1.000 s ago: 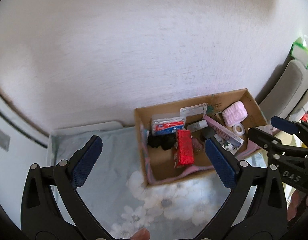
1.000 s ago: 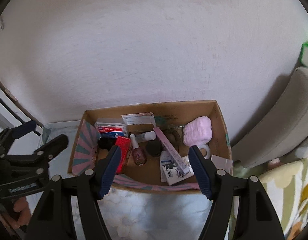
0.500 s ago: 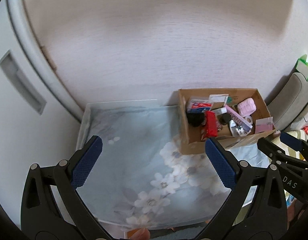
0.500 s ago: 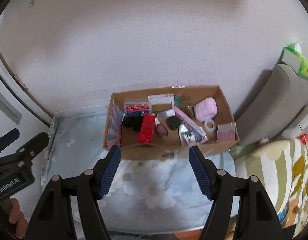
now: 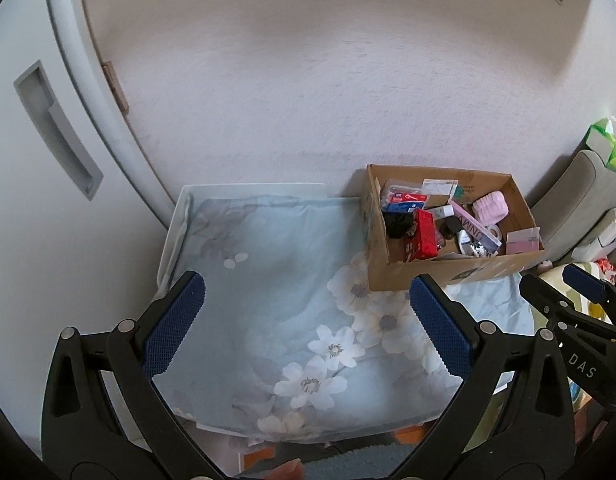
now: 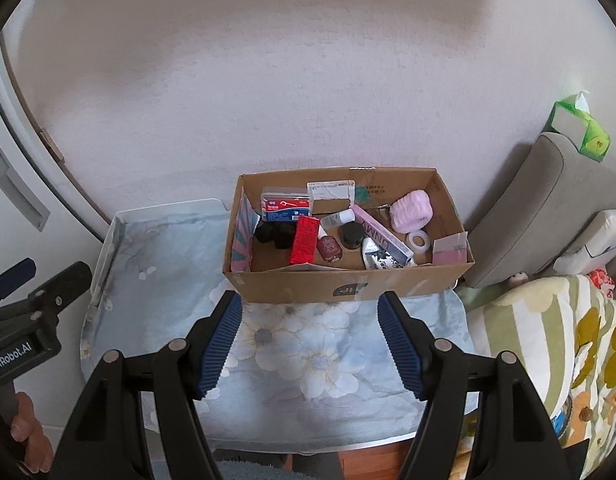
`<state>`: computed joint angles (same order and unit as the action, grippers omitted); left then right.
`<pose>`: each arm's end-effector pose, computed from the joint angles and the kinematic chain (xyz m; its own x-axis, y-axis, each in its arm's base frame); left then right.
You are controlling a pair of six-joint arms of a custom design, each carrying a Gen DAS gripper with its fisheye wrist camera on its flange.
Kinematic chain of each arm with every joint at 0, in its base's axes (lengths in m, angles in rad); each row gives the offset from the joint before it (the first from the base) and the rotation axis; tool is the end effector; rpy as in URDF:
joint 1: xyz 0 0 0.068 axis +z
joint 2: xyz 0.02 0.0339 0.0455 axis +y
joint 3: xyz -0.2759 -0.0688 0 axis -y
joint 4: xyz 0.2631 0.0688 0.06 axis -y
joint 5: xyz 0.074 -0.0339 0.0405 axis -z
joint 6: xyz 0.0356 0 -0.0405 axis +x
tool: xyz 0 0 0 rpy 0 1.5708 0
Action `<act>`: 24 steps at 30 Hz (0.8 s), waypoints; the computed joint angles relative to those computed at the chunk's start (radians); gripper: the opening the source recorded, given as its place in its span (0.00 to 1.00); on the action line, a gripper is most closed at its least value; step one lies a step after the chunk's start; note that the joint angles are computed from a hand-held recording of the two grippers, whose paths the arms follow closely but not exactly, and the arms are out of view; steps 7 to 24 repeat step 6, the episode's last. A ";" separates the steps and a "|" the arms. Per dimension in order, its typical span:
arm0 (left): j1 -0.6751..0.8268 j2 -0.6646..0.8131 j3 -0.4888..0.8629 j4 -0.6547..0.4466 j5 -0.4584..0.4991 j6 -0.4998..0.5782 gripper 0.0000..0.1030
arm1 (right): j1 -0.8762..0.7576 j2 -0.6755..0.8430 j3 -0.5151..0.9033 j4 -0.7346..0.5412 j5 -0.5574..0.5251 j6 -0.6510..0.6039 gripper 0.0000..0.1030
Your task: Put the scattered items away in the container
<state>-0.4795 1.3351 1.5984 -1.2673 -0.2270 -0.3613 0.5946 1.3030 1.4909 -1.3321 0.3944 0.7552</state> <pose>0.2276 -0.1093 0.4165 -0.8212 0.0388 -0.5694 0.0556 0.9984 -0.0122 0.2052 0.1223 0.3904 -0.8133 0.2139 -0.5411 0.2362 0.9713 0.0289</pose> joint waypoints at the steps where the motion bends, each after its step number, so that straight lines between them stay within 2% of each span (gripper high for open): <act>1: 0.002 -0.003 -0.002 0.000 0.000 0.003 0.99 | 0.006 0.002 0.002 -0.002 0.003 0.004 0.64; 24: 0.004 -0.023 -0.015 0.003 -0.010 0.014 0.99 | 0.031 0.008 0.000 -0.003 0.004 0.021 0.64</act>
